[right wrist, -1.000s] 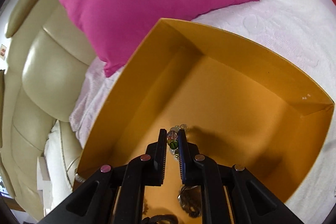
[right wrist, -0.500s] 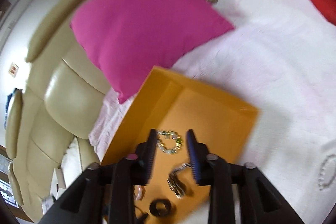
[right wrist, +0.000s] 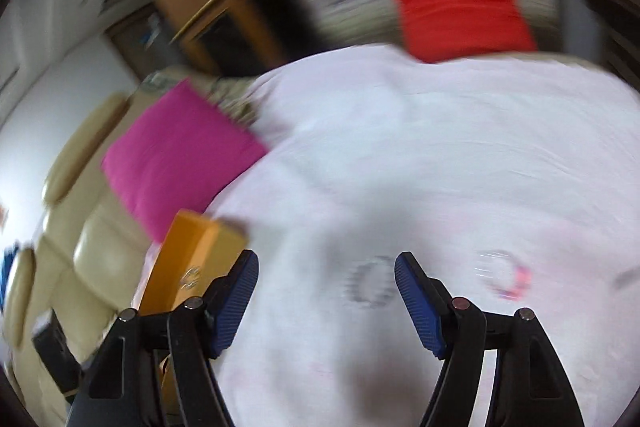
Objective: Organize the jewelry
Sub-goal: 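Move the left gripper over the white bead bracelet while the right approaches the pink-clear bracelet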
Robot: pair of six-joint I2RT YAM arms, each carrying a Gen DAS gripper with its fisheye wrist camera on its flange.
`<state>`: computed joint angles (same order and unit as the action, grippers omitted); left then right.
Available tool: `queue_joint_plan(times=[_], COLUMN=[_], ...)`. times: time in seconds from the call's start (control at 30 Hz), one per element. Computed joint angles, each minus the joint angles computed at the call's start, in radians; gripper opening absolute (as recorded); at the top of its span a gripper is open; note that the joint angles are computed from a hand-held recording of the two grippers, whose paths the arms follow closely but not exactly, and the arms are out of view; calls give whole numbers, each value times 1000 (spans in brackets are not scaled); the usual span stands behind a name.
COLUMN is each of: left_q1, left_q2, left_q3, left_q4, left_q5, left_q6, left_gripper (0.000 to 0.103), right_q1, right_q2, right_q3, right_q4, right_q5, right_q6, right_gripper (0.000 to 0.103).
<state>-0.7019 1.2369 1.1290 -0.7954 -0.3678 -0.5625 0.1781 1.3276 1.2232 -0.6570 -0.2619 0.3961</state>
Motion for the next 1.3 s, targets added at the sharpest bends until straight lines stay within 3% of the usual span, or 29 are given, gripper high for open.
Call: queue_joint_plan(times=[0.23,0.4,0.47,0.7,1.1,1.2,1.3], left_q1=[-92,-131,-144,-154,-162,-159,-156], left_q2=[258,382,422,471,526,536,542], left_q3=[79,145,176,227,288,297,301], left_q4=[106,139,123,132,139,137,131], left_q5=[-59,-139,-173,-147,-130,-123,-122], left_q6=[-16,7,9,13,29,29,29], left_gripper=[66,66,66,66,66,66,66], right_q1=[-285,-384,-381,-347,-363,-357,-351], right_q2=[-56,3,-2,-38,2,18,50], right_q3=[-225,-219,-216,-222,-209,-200,-184], right_q4=[150,105,84,41,16,11,0], right_q5=[-214,-285,-260,-197,-174,-142,-129], right_q6=[20,3,-5,-42,-73,-84,-91], right_gripper=[74,74,74,74,74,72,62])
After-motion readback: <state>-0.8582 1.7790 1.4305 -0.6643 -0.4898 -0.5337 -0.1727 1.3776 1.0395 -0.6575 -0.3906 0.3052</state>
